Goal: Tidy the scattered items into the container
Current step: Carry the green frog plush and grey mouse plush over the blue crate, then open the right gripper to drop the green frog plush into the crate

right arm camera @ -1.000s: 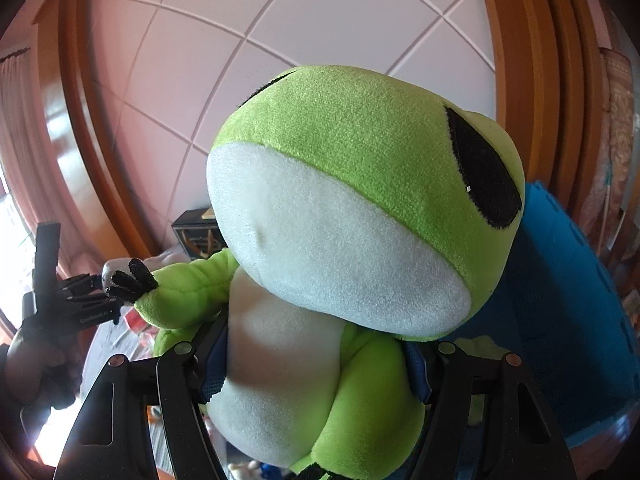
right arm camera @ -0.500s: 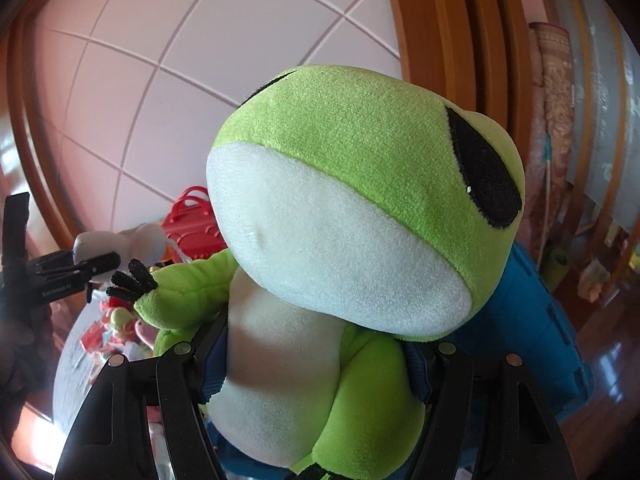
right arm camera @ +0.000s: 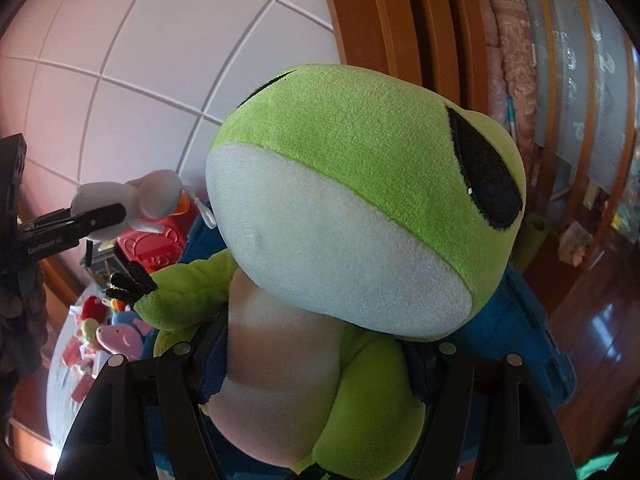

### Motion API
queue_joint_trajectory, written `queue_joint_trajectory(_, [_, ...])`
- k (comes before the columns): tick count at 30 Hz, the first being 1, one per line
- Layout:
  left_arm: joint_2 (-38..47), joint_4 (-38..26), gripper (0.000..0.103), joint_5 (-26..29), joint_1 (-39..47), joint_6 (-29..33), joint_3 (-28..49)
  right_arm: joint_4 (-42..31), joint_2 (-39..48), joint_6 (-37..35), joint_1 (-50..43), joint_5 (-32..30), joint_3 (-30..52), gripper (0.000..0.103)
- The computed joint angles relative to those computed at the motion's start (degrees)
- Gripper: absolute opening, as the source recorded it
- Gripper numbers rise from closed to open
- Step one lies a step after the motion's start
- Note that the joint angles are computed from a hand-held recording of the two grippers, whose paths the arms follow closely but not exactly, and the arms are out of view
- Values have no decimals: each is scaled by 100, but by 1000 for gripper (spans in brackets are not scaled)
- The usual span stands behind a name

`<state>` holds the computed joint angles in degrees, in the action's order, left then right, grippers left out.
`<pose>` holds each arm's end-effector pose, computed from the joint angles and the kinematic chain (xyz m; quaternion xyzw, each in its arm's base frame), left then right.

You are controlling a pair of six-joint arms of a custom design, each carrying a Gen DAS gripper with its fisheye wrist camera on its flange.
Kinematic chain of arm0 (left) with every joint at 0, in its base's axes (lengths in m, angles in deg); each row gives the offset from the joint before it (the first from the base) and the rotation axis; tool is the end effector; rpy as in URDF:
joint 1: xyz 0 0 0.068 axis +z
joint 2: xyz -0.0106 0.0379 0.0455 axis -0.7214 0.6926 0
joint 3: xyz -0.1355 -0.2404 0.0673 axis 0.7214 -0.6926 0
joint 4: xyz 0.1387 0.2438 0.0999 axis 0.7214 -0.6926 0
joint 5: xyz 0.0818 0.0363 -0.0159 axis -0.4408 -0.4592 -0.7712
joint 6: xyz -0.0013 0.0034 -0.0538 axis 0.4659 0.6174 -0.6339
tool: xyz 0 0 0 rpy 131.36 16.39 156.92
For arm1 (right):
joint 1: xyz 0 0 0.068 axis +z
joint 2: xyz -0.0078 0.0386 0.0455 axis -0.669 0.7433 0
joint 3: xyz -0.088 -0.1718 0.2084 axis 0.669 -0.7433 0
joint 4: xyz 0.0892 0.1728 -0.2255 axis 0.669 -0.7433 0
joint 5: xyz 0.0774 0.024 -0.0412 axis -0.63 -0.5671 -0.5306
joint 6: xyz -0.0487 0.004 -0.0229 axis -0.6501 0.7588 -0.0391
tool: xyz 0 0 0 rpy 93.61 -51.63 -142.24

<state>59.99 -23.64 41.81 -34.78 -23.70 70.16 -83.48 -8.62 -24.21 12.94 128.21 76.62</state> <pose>0.2555 0.0299 0.4429 0.3232 0.8464 -0.1354 0.4011 0.0803 0.0737 0.3712 0.1375 0.8918 0.0484 0.4282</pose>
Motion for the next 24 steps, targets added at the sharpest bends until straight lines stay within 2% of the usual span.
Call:
queue_joint_trajectory(3, [23, 193, 51, -206, -345, -213, -62, 494, -228, -753, -796, -481, -258, 70])
queue_joint_trajectory(5, [47, 308, 51, -349, -573, -357, -91, 492, -205, -697, -747, -513, -278, 70])
queue_joint_trajectory(8, [66, 439, 51, -504, -834, -510, -140, 847, -379, -1364, -1554, -1008, -449, 70])
queue_joint_trajectory(10, [91, 507, 51, -564, -960, -592, -155, 852, -369, -1294, -1513, -994, -489, 70])
queue_joint_trajectory(15, [220, 626, 51, -680, -1140, -723, -135, 1173, -405, -1938, -2366, -1695, -641, 70])
queue_joint_trajectory(19, [328, 676, 51, -782, -1263, -825, -92, 1317, -314, -2248, -2723, -2015, -647, 72])
queue_joint_trajectory(20, [343, 695, 55, -915, -1345, -841, -93, 1372, -286, -2355, -2851, -2166, -654, 78])
queue_joint_trajectory(21, [375, 688, 59, -1125, -1472, -833, -85, 1427, -240, -2507, -3042, -2384, -650, 88])
queue_joint_trajectory(22, [425, 660, 76, -1286, -1572, -854, -63, 1441, -184, -2579, -3132, -2502, -661, 91])
queue_joint_trajectory(23, [441, 693, 98, -1276, -1562, -961, -73, 1431, -108, -2620, -3184, -2553, -657, 97])
queue_joint_trajectory(24, [438, 746, 103, -1201, -1510, -1075, -95, 1404, -34, -2642, -3195, -2566, -655, 100])
